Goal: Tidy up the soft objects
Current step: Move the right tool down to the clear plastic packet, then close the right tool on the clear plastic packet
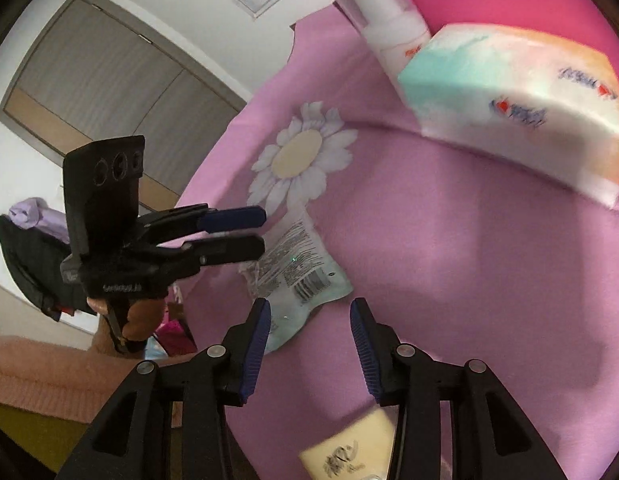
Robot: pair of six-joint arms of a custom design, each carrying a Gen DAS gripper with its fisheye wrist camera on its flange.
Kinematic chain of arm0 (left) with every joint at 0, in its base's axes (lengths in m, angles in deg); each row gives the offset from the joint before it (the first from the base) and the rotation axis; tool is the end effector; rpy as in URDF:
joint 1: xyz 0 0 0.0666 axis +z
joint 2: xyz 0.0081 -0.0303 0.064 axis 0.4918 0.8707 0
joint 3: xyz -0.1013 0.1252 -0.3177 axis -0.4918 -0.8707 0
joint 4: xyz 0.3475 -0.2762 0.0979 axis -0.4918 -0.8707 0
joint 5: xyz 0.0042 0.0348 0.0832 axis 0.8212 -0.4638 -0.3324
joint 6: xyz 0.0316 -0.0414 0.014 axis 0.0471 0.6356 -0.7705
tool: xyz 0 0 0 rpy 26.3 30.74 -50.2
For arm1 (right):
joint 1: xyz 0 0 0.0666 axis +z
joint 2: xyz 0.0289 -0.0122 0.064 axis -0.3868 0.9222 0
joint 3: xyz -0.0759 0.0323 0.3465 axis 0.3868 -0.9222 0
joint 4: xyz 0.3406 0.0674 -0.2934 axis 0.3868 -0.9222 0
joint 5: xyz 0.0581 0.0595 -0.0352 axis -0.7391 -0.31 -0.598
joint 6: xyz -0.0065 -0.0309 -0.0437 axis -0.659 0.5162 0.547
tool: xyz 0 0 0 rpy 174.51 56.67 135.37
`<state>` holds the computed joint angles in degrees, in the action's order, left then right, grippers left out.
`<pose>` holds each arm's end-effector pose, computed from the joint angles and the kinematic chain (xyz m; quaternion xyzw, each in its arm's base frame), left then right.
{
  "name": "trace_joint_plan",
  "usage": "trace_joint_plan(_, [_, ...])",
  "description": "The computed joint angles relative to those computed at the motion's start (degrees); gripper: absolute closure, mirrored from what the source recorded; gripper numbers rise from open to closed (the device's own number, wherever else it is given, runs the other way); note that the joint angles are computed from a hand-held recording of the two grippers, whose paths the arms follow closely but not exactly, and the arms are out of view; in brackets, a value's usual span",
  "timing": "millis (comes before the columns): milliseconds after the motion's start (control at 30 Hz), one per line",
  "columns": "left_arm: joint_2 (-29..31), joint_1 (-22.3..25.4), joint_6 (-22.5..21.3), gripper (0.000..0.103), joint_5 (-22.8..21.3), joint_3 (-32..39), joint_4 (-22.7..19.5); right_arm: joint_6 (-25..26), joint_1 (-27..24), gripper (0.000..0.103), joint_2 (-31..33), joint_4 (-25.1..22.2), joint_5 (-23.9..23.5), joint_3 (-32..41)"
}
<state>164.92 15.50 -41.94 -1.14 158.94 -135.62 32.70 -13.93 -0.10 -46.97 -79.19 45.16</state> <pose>0.5421 -0.1557 0.4301 0.3221 0.8876 -0.2802 0.1728 0.4628 0.0906 0.4267 -0.0315 0.9195 0.3193 0.2273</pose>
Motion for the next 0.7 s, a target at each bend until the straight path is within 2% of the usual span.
trace_joint_plan(267, [0.5, 0.4, -0.9, 0.050, 2.8, 0.5, -1.4, -2.2, 1.5, 0.064, 2.5, 2.4, 1.8, 1.8])
trace_joint_plan(433, [0.0, -0.2, -1.5, 0.050, 3.6, -0.3, -1.3, -3.0, 1.6, 0.083, 3.3, 3.0, 4.1, 2.2])
trace_joint_plan(700, [0.9, -0.9, -1.4, 0.050, 5.2, 0.3, -1.1, 0.0, 1.7, 0.089, 2.2, 3.8, 9.4, 2.0])
